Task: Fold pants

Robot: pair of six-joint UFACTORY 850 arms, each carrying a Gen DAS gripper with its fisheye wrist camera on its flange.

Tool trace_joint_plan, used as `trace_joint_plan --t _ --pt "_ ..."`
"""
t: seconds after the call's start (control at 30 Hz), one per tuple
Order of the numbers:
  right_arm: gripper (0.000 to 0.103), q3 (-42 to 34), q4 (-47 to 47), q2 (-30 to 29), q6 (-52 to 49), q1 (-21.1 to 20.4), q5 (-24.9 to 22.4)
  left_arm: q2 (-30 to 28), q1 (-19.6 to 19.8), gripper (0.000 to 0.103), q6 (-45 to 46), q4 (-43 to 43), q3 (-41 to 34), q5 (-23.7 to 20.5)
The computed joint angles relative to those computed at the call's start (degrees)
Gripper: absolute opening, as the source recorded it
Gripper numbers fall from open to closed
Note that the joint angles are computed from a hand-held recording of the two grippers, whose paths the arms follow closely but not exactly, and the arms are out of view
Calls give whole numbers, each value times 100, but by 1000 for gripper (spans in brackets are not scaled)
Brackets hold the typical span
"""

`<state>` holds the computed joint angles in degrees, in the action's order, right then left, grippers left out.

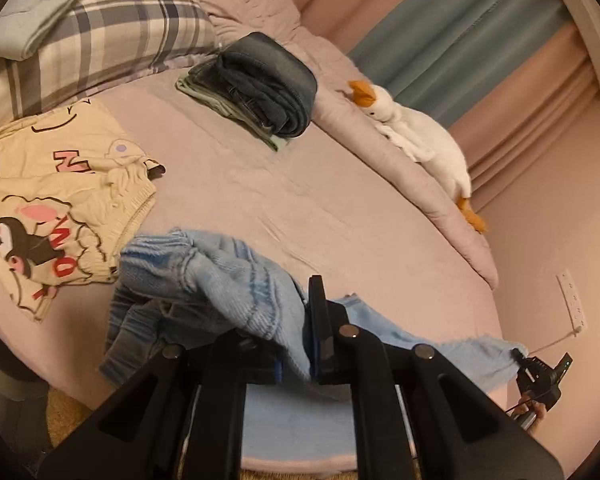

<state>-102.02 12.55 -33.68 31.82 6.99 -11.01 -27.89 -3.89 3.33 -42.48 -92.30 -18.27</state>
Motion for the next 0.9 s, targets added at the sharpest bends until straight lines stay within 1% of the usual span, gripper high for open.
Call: trace_joint_plan --t 0.03,0.07,0.1,0.13,0.17,0.2,0.23,0.27,0.3,0.33,0.37,0.43,0.53,0.6,0.63,0.67,0.7,0.73,0.8,0.9 --pt "5 314 -24 226 52 -1 187 55 6 11 6 60 146 -117" --pt "5 499 -266 335 291 -6 171 51 7 11 -228 361 220 -291" --pt "5 658 -748 406 765 4 60 -4 -11 12 -701 901 265 -558" --pt "5 749 -1157 368 1125 26 -234 -64 -22 13 -1093 1303 340 -795" --pt "5 792 -1327 297 1247 46 -460 -156 -27 14 -1338 1466 360 -1004" --pt "5 738 -1314 173 1222 51 -881 -290 -11 14 -1496 1508 318 -1216" --pt "5 778 -1133 5 1161 37 -1212 -342 -9 15 -1575 1487 353 -1267" --pt "5 846 -941 -75 1094 28 -1304 -278 -11 15 -1530 1345 516 -1079" --pt "5 921 -869 -64 1084 18 -1156 -243 -12 15 -1532 1301 567 -998" --pt "5 1059 -984 17 1220 35 -966 -254 -17 15 -1665 1422 498 -1062" --pt "5 1036 -1155 29 1426 52 -1016 -275 -39 15 -1853 1655 395 -1150" --pt "5 859 -1410 -11 1660 78 -1213 -273 -104 15 -2113 2121 267 -1181" --pt "5 643 -2320 -69 2192 229 -1470 -313 -259 17 -2707 3089 164 -1142" --pt "5 386 -2495 -270 2258 222 -1795 -512 -271 19 -2958 3286 11 -1373" --pt "5 329 -2328 -366 2136 160 -1988 -539 -290 19 -3098 3357 44 -1314" --pt "5 332 -2191 -413 2072 141 -1973 -540 -309 19 -3179 3448 66 -1248" --pt "5 388 -2273 -410 2164 148 -1875 -551 -331 19 -3259 3577 54 -1243" --pt "5 383 -2496 -413 2290 182 -1891 -568 -362 19 -3368 3760 22 -1274" --pt "5 218 -2706 -520 2370 230 -2079 -615 -390 20 -3462 3946 -48 -1347" --pt "5 -15 -2996 -675 2478 297 -2359 -645 -370 20 -3482 3906 -76 -1347"
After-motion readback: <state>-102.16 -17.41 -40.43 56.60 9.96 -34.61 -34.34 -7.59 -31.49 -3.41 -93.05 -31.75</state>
